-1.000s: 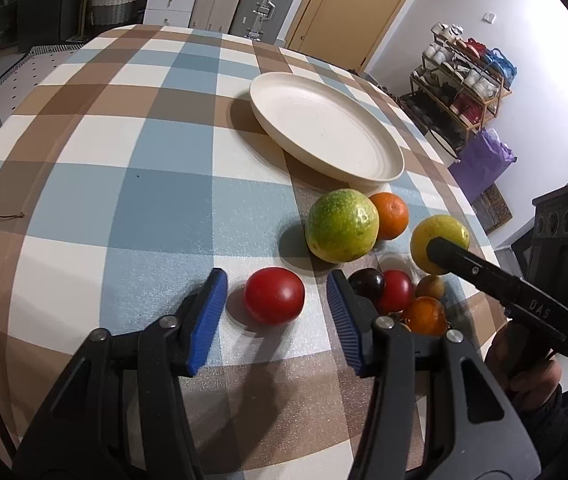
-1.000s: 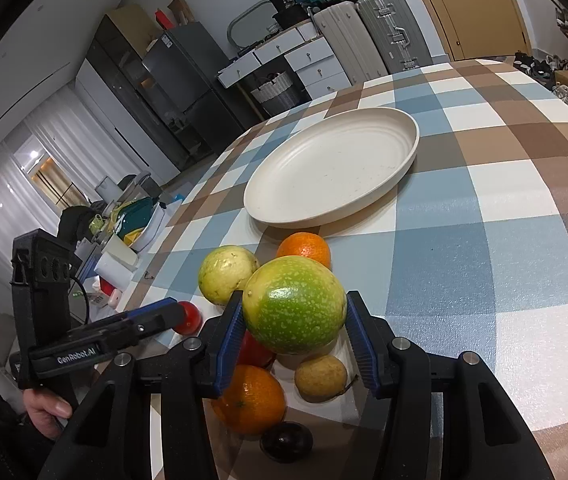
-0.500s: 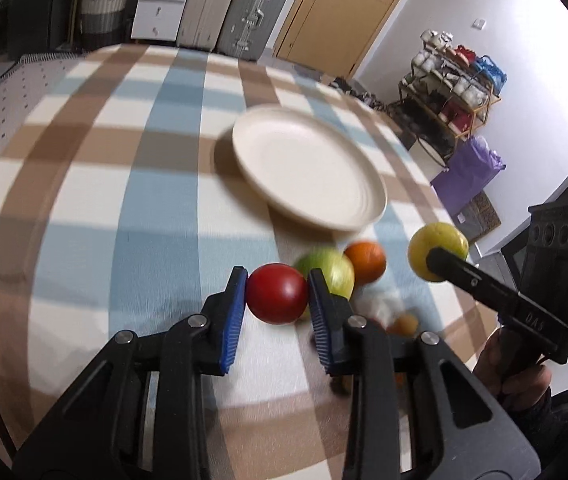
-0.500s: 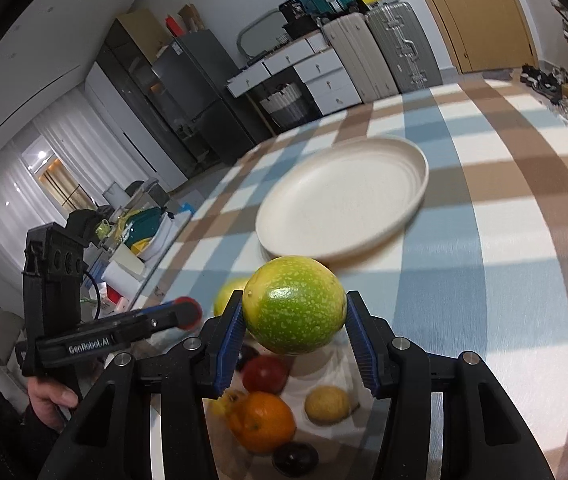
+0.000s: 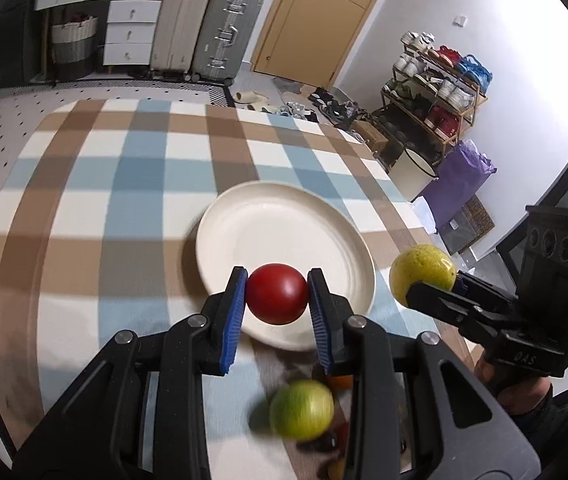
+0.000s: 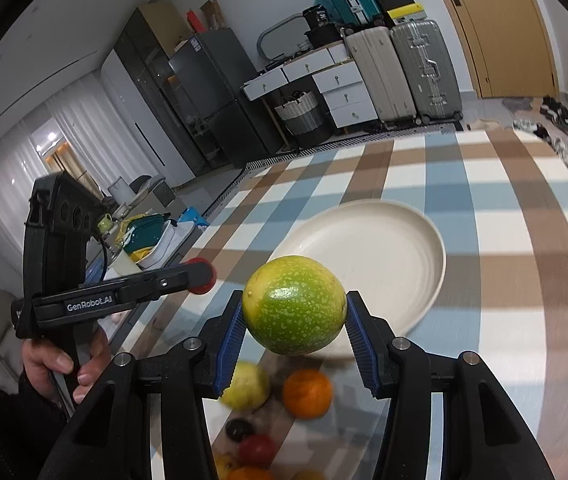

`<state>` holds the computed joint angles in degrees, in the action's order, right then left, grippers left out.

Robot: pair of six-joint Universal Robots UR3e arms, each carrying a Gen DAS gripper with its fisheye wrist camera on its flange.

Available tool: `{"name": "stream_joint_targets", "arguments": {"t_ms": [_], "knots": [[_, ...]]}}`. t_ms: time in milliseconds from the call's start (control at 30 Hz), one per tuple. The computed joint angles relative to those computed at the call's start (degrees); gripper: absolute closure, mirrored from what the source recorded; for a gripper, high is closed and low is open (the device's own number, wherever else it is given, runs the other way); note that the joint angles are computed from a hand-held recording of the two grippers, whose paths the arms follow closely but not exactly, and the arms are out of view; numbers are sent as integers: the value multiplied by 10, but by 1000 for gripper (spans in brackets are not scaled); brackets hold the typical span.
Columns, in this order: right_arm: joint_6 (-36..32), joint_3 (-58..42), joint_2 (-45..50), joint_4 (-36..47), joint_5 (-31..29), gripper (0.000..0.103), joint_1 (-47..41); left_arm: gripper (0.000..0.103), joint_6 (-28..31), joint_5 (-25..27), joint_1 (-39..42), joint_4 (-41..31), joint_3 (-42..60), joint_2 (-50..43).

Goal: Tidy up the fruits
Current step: 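Carry the red tomato with the left tool while the right tool carries the lime to the plate, then open the left tool over the plate while the right tool releases the lime beside the tomato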

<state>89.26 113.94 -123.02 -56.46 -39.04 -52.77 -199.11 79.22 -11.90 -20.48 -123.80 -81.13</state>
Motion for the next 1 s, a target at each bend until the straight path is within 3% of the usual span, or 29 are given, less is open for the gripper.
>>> {"name": "stream_joint_targets", "arguments": {"t_ms": [300,467,633,1000], "knots": [[268,-8,160,-402,6,53,165,75,32,-26,14,-23,198,-207],[357,-35,265,-558,-27,53,233,75,39,-31,19,-51,302,-304],[407,-50,337,-657,-60,53,275,75,35,-64,30,-81,390,-387],[463,-62,414,-740,-84,53,311,75,4,-80,30,-102,477,-477]]}}
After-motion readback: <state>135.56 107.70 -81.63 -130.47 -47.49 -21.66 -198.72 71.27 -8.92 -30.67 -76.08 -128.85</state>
